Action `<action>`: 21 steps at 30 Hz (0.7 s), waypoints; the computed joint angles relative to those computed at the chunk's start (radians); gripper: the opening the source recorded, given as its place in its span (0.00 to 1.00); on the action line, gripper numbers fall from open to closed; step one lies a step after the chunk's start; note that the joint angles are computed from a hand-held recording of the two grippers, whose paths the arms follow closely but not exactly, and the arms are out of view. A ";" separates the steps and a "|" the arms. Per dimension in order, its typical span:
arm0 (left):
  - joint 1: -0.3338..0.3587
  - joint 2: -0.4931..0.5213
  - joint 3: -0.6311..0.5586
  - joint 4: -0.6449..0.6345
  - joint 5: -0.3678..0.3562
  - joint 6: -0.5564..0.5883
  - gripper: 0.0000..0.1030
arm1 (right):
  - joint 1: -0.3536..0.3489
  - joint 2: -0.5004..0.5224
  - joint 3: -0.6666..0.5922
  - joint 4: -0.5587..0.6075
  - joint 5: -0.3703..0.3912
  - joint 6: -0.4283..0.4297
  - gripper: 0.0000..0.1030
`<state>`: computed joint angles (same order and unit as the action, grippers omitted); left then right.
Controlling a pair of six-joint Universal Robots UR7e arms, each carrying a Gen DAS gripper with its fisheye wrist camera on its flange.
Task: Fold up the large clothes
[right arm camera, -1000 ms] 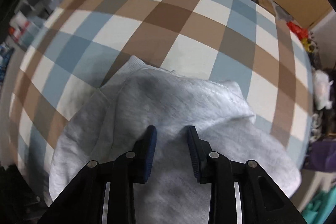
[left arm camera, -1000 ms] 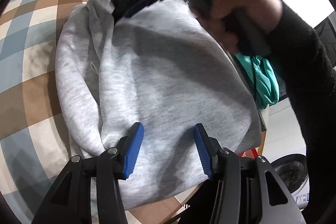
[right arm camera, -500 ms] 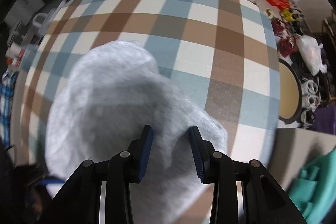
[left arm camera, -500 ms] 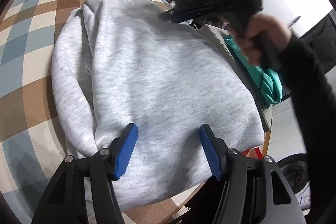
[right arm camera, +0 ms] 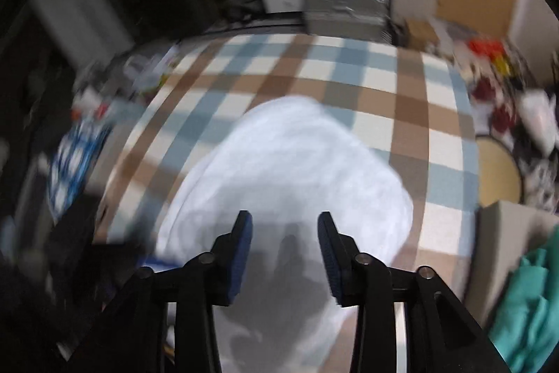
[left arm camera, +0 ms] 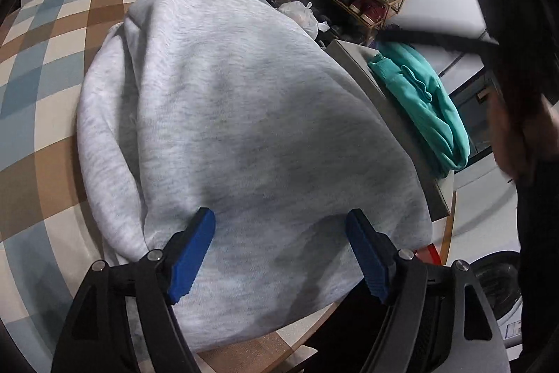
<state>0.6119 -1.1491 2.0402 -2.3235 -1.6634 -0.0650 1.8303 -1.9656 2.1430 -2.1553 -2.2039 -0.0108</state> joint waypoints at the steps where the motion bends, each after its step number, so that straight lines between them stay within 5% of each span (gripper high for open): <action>1: 0.000 0.000 0.007 -0.007 0.001 -0.003 0.71 | 0.015 -0.017 0.019 0.021 -0.004 0.030 0.48; 6: -0.019 -0.008 0.037 -0.032 0.036 -0.003 0.71 | -0.039 -0.079 0.179 -0.061 -0.025 0.090 0.52; 8: -0.024 -0.008 0.046 -0.044 0.048 -0.008 0.72 | -0.103 -0.094 0.245 -0.209 0.022 0.026 0.58; 12: -0.012 -0.032 0.017 0.030 0.014 0.001 0.72 | -0.225 -0.148 0.268 -0.261 0.181 0.015 0.59; 16: 0.010 -0.066 0.009 -0.128 -0.047 0.000 0.76 | -0.240 -0.181 0.321 -0.358 0.203 -0.009 0.59; 17: 0.009 -0.044 -0.014 -0.161 -0.030 -0.012 0.83 | -0.257 -0.194 0.337 -0.387 0.227 -0.020 0.59; 21: 0.016 0.077 -0.140 -0.156 -0.018 -0.055 0.84 | -0.263 -0.246 0.419 -0.556 0.250 0.006 0.58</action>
<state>0.6283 -1.0722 1.9003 -2.4790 -1.6812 -0.1196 1.5669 -2.2118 2.5622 -2.7109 -1.9542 -0.0048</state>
